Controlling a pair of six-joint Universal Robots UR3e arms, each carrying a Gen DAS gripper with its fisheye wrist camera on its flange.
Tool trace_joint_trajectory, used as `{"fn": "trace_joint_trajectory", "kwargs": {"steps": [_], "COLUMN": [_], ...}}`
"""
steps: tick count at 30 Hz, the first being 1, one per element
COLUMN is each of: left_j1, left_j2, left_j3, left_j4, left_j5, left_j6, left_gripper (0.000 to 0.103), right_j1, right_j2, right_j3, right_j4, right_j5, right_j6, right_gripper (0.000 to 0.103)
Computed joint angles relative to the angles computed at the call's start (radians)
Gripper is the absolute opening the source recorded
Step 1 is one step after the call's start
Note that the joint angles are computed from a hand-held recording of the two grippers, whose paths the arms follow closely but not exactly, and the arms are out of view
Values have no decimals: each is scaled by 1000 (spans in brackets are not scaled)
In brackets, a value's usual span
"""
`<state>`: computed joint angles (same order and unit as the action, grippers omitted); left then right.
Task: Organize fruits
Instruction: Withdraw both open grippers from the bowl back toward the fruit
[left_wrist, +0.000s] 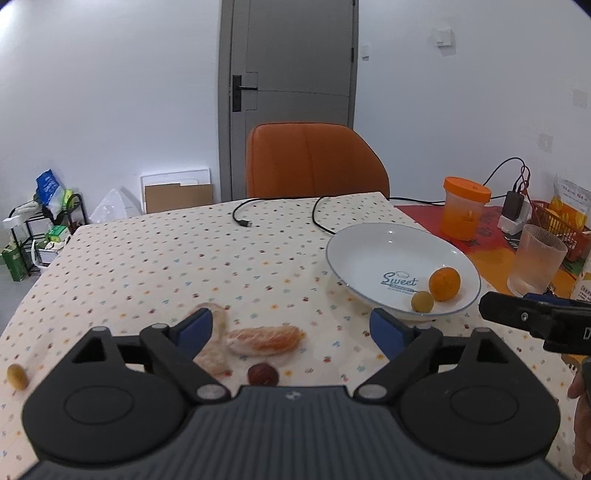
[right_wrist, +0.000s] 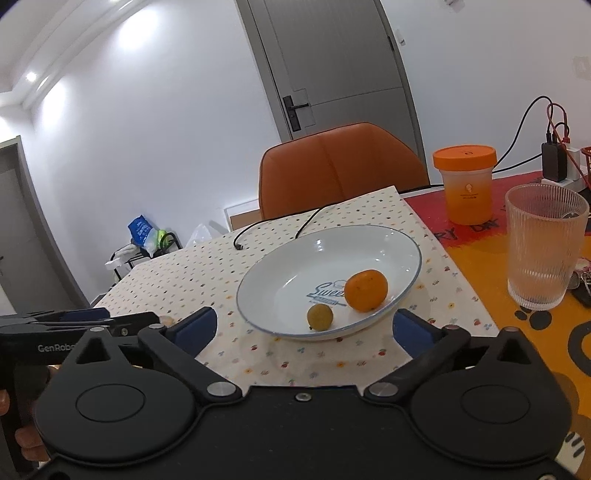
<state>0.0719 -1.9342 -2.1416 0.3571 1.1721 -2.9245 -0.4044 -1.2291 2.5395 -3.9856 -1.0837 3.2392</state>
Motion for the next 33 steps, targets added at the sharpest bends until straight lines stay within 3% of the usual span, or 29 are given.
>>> {"fn": "trace_joint_trajectory", "kwargs": {"steps": [12, 18, 33], "left_j1": [185, 292, 513], "left_j2": [197, 271, 317], "left_j3": [-228, -314, -399], "left_j4": [-2, -32, -119], "left_j5": [-149, -222, -357], "left_j6": [83, 128, 235], "left_gripper": [94, 94, 94], "right_j1": [70, 166, 339], "right_j2": [-130, -157, -115], "right_j3": [55, 19, -96], "right_j4": [95, 157, 242], "right_j5": [-22, -93, -185], "right_j6": [16, 34, 48], "right_gripper": [103, 103, 103]}}
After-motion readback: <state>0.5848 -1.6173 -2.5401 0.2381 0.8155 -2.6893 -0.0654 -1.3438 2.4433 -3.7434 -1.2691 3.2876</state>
